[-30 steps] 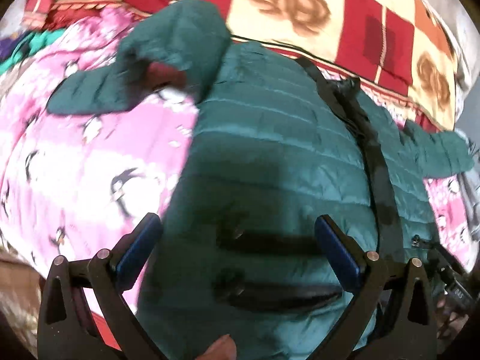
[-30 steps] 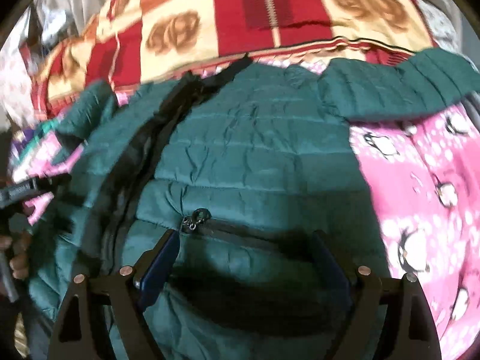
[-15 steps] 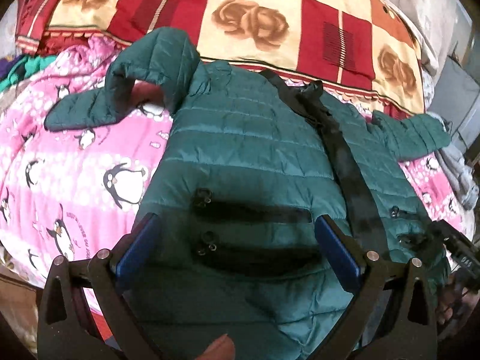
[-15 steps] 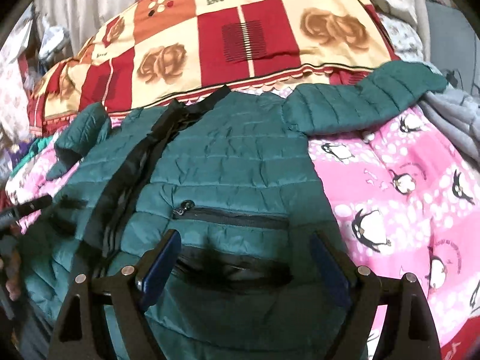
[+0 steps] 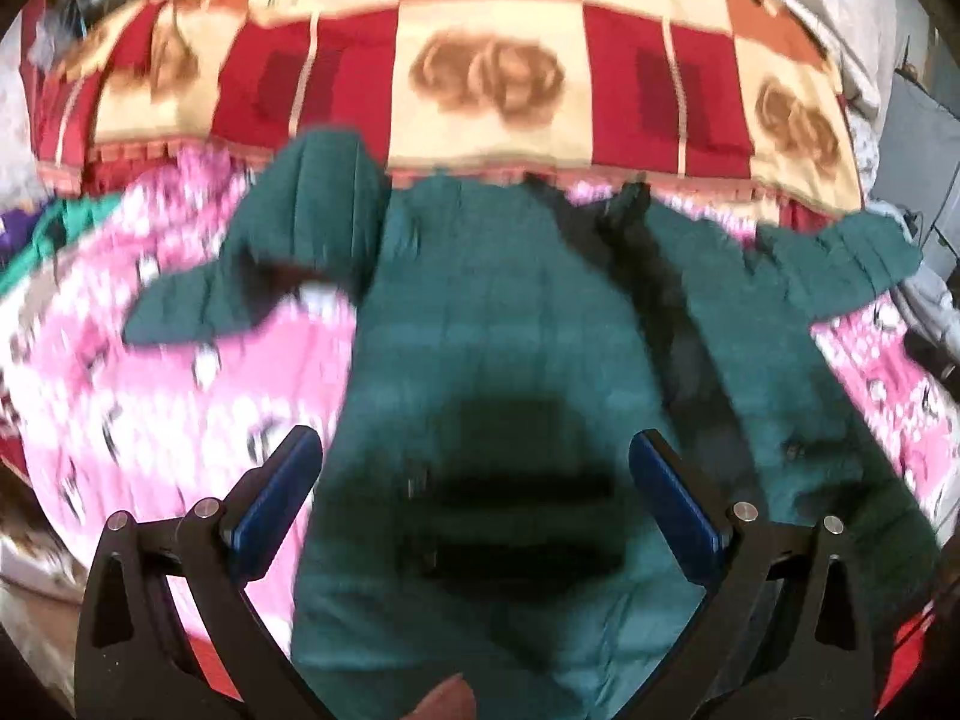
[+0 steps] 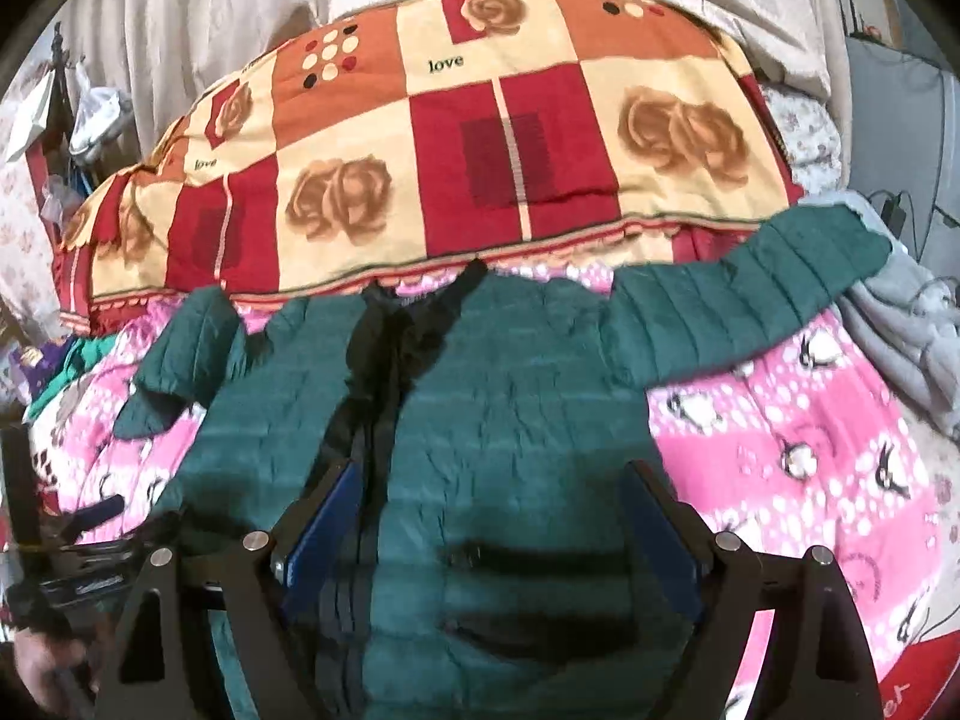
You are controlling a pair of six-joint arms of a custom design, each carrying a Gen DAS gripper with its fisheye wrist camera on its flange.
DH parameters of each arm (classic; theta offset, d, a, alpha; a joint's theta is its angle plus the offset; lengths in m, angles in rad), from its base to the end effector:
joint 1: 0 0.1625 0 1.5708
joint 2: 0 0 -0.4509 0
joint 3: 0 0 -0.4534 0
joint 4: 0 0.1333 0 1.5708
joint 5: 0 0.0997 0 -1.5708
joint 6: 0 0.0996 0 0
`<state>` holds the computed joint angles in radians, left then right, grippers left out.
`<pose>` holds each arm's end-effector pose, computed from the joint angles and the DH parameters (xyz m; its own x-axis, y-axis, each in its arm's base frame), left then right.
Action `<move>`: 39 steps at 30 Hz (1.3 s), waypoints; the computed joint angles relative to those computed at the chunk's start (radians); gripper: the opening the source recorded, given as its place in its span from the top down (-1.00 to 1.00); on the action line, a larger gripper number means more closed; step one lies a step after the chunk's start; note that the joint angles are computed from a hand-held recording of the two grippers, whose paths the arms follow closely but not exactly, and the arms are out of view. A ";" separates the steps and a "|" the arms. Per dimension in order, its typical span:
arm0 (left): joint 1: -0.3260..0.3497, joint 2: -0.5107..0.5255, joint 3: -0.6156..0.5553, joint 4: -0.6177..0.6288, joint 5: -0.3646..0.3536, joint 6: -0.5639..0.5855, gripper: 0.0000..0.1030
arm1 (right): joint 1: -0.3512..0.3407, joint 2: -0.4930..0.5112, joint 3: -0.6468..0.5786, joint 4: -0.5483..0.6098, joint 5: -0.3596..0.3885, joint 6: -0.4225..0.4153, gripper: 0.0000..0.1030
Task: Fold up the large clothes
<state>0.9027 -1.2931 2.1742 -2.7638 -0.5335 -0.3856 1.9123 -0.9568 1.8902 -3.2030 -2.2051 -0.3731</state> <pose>-0.1517 -0.5459 0.2287 -0.7433 -0.1813 -0.6439 0.3346 0.7327 -0.5926 0.2902 -0.5947 0.1694 -0.7322 -0.1796 0.6570 -0.5619 0.7044 -0.4337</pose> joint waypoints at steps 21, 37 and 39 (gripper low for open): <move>0.075 0.148 -0.040 -0.252 0.020 0.145 -0.99 | -0.106 0.075 0.022 -0.124 -0.051 -0.109 -0.67; 0.065 0.171 -0.031 -0.273 0.055 0.177 -0.99 | -0.122 0.063 0.022 -0.116 -0.029 -0.046 -0.67; 0.069 0.170 -0.035 -0.270 0.050 0.168 -0.99 | -0.121 0.063 0.023 -0.118 -0.032 -0.046 -0.67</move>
<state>0.9715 -1.1227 2.1395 -3.0337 -0.4831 -0.2176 1.7908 -0.8934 1.9130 -3.3206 -2.2372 -0.4196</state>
